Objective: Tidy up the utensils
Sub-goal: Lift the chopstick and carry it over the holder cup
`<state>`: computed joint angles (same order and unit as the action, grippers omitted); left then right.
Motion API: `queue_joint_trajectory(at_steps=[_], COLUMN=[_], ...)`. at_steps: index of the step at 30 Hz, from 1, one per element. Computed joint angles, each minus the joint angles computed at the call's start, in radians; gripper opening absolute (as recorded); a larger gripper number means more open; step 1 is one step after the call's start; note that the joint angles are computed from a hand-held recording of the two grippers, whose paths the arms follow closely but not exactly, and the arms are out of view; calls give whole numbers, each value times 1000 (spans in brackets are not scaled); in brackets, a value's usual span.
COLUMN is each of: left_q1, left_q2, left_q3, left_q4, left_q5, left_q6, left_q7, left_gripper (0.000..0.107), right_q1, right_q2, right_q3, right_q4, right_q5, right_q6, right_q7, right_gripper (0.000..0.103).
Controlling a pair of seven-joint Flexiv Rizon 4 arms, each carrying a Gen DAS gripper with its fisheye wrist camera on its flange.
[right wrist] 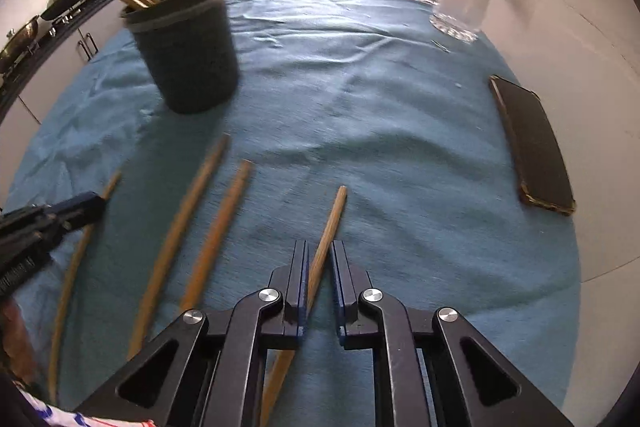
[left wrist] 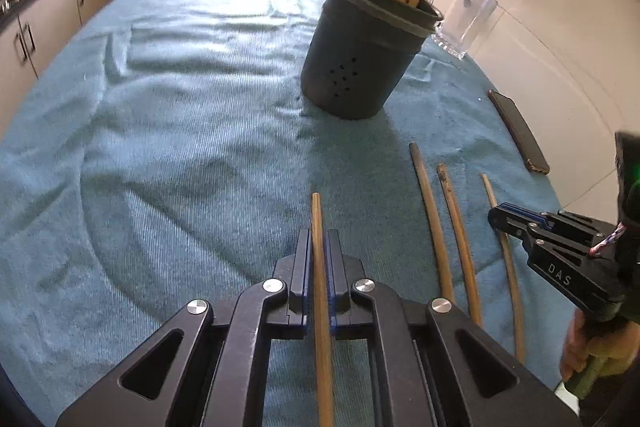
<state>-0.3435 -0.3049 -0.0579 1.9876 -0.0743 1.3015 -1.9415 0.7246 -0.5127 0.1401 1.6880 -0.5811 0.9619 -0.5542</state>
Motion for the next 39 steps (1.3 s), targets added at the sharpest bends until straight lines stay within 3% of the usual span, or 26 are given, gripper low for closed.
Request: queue_joint_trajectory(at_steps=[5, 8, 13, 16, 21, 27, 33, 39], left_q1=[55, 42, 10, -16, -30, -55, -67, -65], left_q2=[4, -8, -33, -39, -23, 72, 181, 280], left_q3=[-55, -37, 1, 26, 43, 78, 74, 13], left_q4=[-15, -58, -110, -122, -103, -67, -55, -73], left_q5=[-124, -110, -27, 42, 88, 215, 408, 668], left_q6=[-98, -159, -177, -157, -124, -86, -63, -106], left_q7=[81, 64, -3, -49, -122, -232, -385, -555], left_gripper=[6, 6, 6, 5, 5, 5, 5, 5], right_q1=[-20, -13, 3, 24, 13, 47, 55, 12], right_q2=[-26, -62, -92, -73, -26, 94, 209, 305], right_q3=[21, 18, 5, -25, -52, -164, -227, -203], right_q4=[-63, -131, -187, -133, -14, 146, 225, 255], right_q5=[58, 73, 94, 44, 3, -242, -576, -857], right_q6=[-64, -112, -146, -87, 115, 309, 374, 376], right_q7=[-74, -117, -142, -93, 25, 284, 576, 813], right_gripper=[11, 11, 11, 7, 6, 6, 6, 6])
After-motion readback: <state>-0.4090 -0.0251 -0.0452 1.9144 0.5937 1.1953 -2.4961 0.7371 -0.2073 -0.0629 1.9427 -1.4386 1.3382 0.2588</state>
